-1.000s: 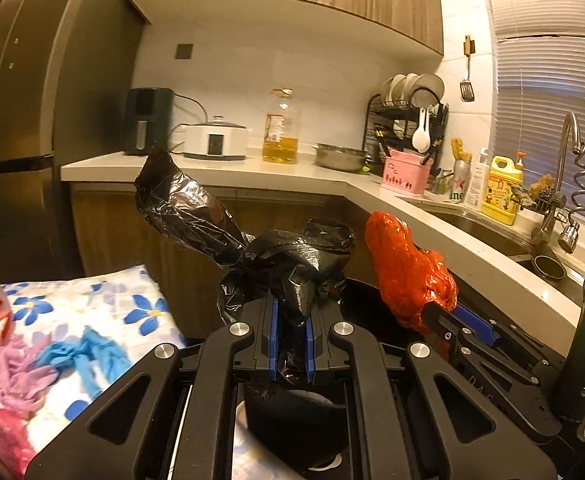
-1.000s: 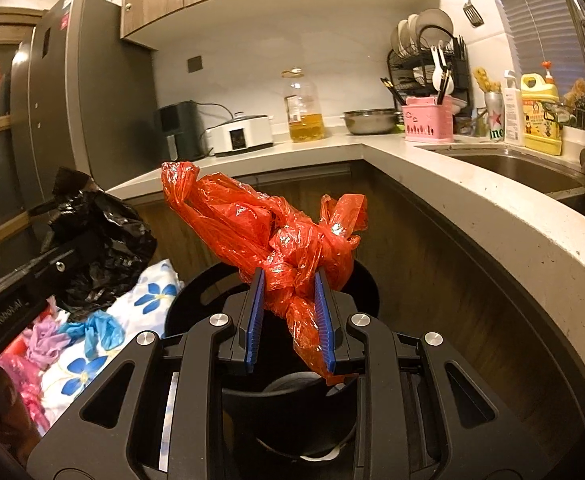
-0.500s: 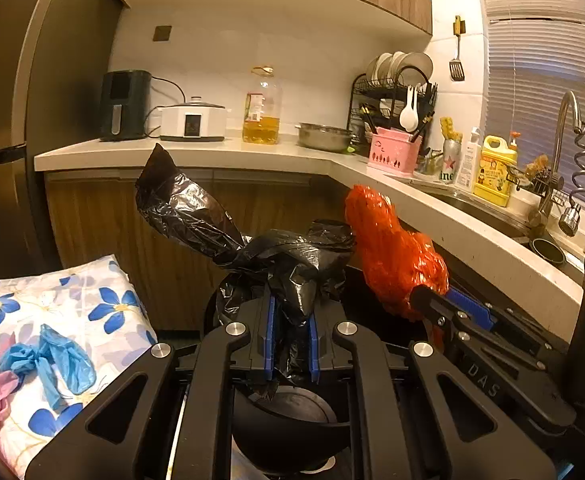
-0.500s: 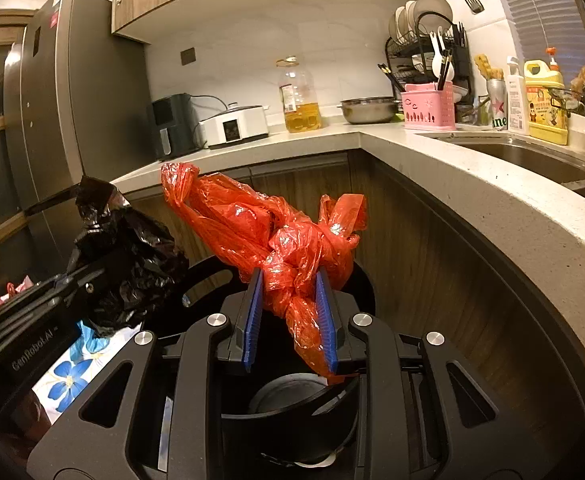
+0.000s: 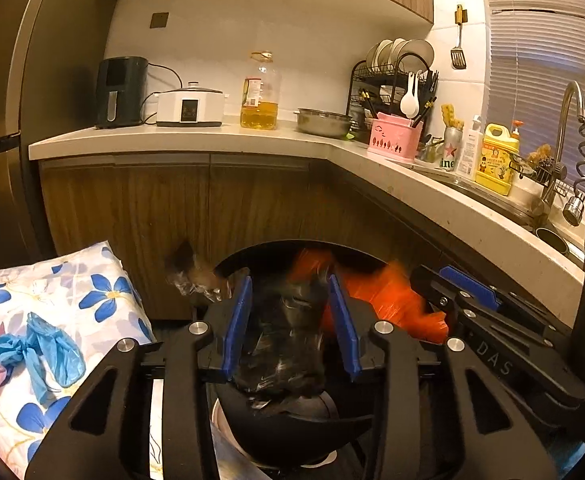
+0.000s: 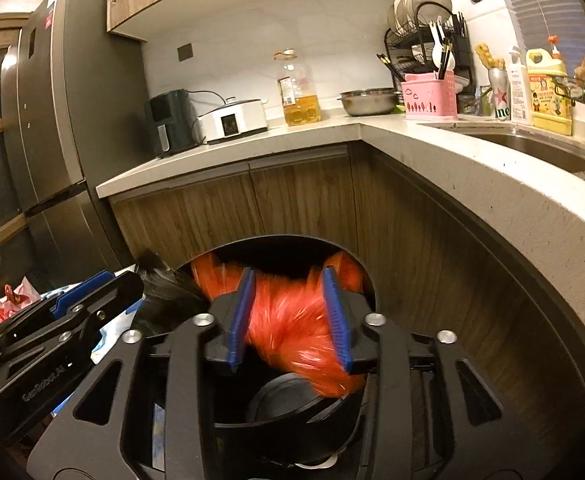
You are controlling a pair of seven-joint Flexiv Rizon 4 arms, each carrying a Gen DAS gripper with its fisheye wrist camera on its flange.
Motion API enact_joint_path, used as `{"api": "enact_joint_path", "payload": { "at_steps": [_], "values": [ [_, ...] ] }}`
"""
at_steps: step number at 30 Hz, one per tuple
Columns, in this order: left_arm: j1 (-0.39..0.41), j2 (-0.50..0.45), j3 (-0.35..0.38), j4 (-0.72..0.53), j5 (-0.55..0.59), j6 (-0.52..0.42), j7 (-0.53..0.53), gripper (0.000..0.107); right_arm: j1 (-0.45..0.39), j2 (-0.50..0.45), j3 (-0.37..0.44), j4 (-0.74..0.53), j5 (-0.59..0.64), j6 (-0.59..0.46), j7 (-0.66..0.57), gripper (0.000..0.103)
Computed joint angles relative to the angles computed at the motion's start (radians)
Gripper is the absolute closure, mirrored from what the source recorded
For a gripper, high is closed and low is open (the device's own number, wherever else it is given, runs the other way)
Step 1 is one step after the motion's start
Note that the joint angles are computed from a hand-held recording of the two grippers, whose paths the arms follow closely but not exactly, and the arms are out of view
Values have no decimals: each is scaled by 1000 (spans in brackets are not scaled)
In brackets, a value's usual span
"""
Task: Collect trash
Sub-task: 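Open the left tool to drop the black bag into the bin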
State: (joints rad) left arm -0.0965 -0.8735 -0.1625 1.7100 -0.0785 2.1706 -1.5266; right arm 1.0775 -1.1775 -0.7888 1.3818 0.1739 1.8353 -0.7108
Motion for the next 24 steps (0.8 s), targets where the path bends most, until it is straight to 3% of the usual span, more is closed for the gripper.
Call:
{"api": "enact_joint_path", "payload": {
  "at_steps": [5, 8, 11, 14, 16, 20, 24],
  "values": [
    [13, 4, -1, 25, -6, 29, -27, 46, 6, -6, -14, 6, 4, -17, 23, 52],
    [-14, 13, 34, 47, -52, 48, -31, 30, 24, -13, -37, 22, 9, -20, 43, 43],
    [-32, 26, 56, 80, -97, 71, -37, 20, 46, -16, -60, 45, 11, -20, 60, 35],
    [-56, 40, 80, 114, -145, 92, -35, 18, 74, -18, -85, 71, 11, -20, 65, 28],
    [-80, 53, 102, 143, -187, 103, -22, 10, 100, -18, -106, 94, 11, -25, 69, 25],
    [-110, 76, 122, 198, -245, 136, -5, 10, 155, -12, -140, 144, 15, -37, 83, 17],
    [-136, 101, 139, 260, -297, 183, 14, 10, 200, -5, -164, 188, 10, -38, 96, 16]
  ]
}}
